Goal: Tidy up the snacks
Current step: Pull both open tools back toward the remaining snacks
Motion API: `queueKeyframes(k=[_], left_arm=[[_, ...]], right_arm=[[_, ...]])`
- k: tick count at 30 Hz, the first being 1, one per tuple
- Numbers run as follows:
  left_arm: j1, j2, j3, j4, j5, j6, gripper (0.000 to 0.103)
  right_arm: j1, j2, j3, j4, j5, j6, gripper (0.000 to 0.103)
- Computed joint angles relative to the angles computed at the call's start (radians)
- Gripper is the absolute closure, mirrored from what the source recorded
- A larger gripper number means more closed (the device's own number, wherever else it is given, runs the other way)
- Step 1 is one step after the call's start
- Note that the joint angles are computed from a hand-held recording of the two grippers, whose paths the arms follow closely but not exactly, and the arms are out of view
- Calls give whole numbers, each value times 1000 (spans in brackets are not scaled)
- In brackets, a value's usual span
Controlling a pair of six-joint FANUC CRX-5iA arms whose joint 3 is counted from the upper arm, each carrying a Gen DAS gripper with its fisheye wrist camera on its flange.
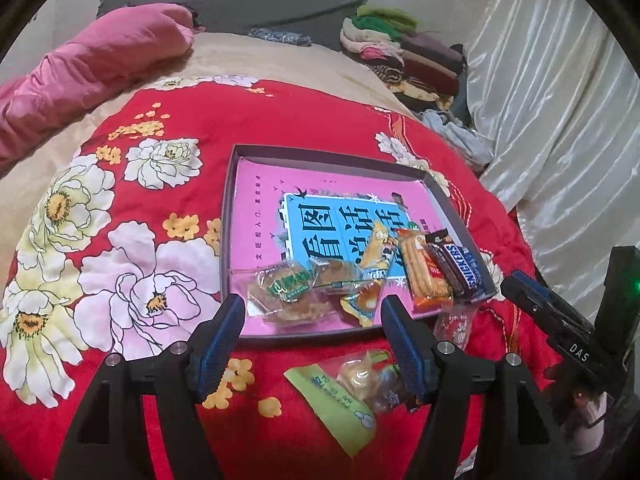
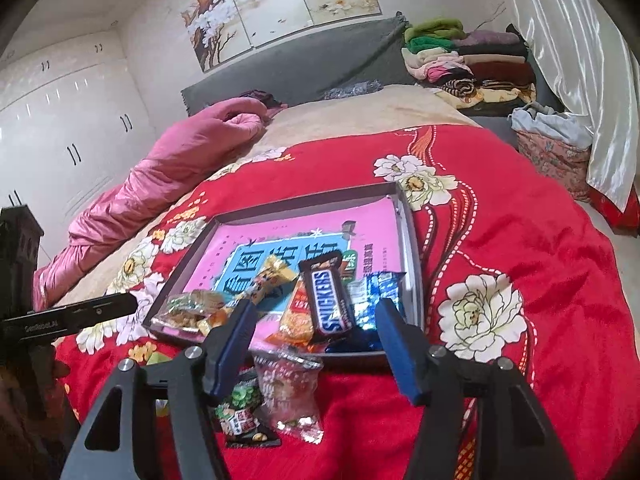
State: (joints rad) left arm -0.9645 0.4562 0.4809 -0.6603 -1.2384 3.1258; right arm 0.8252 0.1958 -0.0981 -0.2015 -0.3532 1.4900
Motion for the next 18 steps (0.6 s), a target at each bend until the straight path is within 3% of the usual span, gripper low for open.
queueKeyframes(k=[11, 18], left_arm=[[-10, 48, 44, 44, -13, -105, 31], [3, 50, 15, 98, 24, -140, 31]], right_arm=[[32, -8, -20, 23, -51, -24, 41], [40, -8, -25, 29, -75, -35, 41]])
